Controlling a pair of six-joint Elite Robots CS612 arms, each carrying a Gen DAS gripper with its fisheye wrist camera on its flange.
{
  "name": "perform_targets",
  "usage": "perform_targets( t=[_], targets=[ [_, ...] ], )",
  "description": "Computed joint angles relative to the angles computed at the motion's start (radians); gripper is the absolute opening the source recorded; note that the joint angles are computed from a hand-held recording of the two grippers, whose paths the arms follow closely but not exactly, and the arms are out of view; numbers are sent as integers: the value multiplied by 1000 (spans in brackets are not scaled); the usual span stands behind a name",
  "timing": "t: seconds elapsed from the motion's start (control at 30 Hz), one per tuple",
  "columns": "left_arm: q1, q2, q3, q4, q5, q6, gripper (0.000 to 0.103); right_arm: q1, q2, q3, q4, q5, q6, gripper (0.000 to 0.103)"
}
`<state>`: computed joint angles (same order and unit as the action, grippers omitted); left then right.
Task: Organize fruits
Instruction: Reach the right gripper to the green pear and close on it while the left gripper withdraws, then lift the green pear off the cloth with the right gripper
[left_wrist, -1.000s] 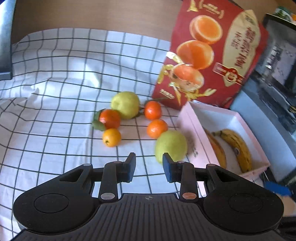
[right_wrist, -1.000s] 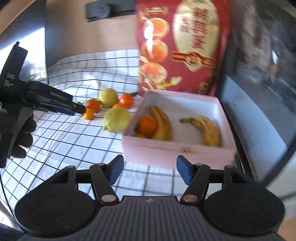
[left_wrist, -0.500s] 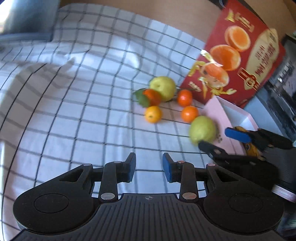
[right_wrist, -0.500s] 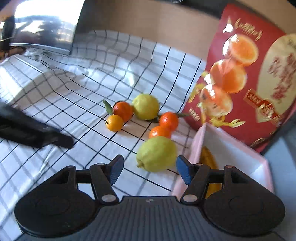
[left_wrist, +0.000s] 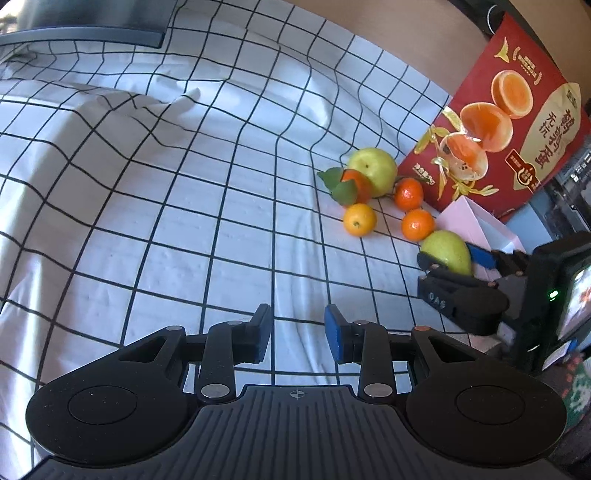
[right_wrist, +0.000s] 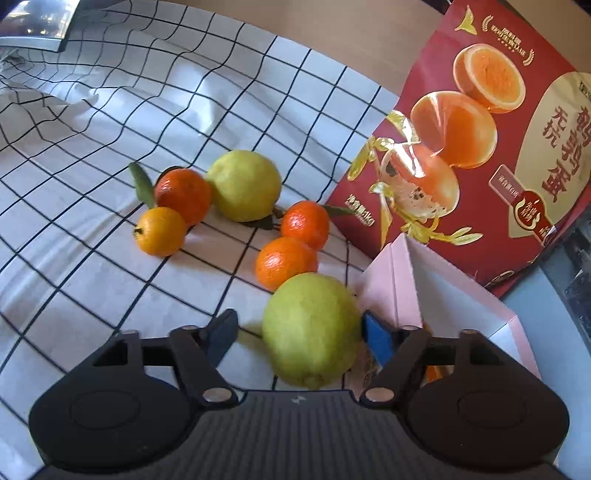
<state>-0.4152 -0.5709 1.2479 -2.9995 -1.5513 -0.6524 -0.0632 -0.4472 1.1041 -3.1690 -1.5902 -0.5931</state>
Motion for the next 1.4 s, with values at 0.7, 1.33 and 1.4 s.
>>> perform_targets(
  t=[0.7,1.33,1.4],
  targets=[
    [-58,-2,-23,-25,-111,195,35,-114,-250,378,180,423,-207,57],
    [-97,20,-79,42,0,270,34,-172,-268,439,118,466,-39,66],
    [-95,22,-80,42,5,255,34,-177,-266,433,146,480,-16,66]
  ],
)
